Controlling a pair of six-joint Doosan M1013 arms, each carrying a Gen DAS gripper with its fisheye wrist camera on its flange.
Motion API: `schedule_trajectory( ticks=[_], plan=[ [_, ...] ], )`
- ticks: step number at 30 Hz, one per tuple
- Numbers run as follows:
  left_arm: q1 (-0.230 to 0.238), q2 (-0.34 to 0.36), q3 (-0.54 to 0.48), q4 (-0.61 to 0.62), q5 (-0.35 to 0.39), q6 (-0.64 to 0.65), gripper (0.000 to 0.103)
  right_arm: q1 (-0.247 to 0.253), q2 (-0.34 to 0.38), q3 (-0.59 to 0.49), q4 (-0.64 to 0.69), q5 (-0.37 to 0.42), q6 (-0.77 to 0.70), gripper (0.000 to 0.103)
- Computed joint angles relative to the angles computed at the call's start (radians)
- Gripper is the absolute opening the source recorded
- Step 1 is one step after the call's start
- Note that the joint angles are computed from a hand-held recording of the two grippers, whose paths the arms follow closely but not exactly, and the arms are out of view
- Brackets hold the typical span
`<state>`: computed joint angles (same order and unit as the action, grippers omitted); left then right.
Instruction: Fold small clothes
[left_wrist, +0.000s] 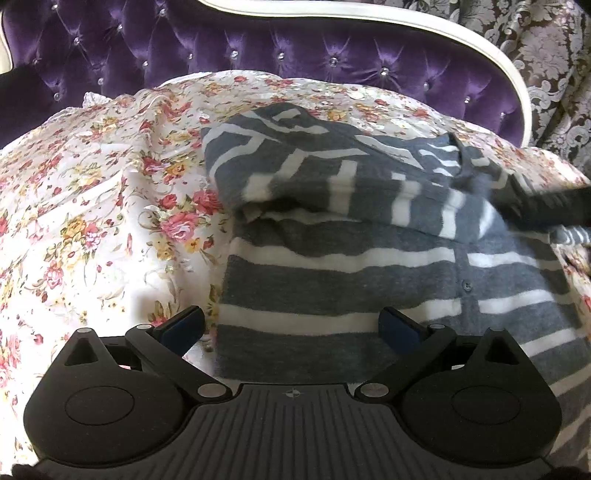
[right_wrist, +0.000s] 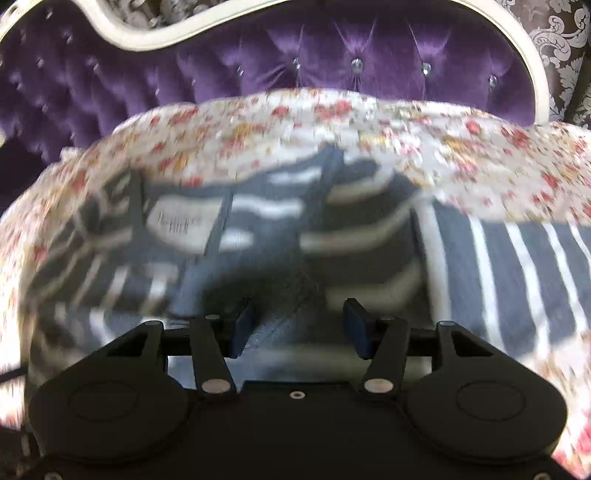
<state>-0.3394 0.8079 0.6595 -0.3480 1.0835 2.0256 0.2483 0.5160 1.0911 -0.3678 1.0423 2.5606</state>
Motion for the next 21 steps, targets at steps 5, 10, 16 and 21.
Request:
schedule_trajectory(
  ticks=[5, 10, 16, 21],
  plan=[
    [-0.001, -0.002, 0.007, 0.007, -0.004, -0.009, 0.102, 0.014, -0.057, 0.061, 0.052, -0.025, -0.030, 0.060],
    [-0.002, -0.006, 0.014, 0.008, -0.011, -0.005, 0.102, 0.016, -0.097, 0.132, -0.116, -0.195, 0.161, 0.060],
    [0.000, 0.002, -0.002, 0.002, 0.007, -0.003, 0.102, -0.025, -0.054, 0.112, -0.129, -0.295, 0.139, 0.059],
    [0.001, 0.007, -0.011, 0.002, 0.017, 0.000, 0.102, -0.036, -0.024, 0.096, -0.083, -0.297, 0.073, 0.059]
  ],
)
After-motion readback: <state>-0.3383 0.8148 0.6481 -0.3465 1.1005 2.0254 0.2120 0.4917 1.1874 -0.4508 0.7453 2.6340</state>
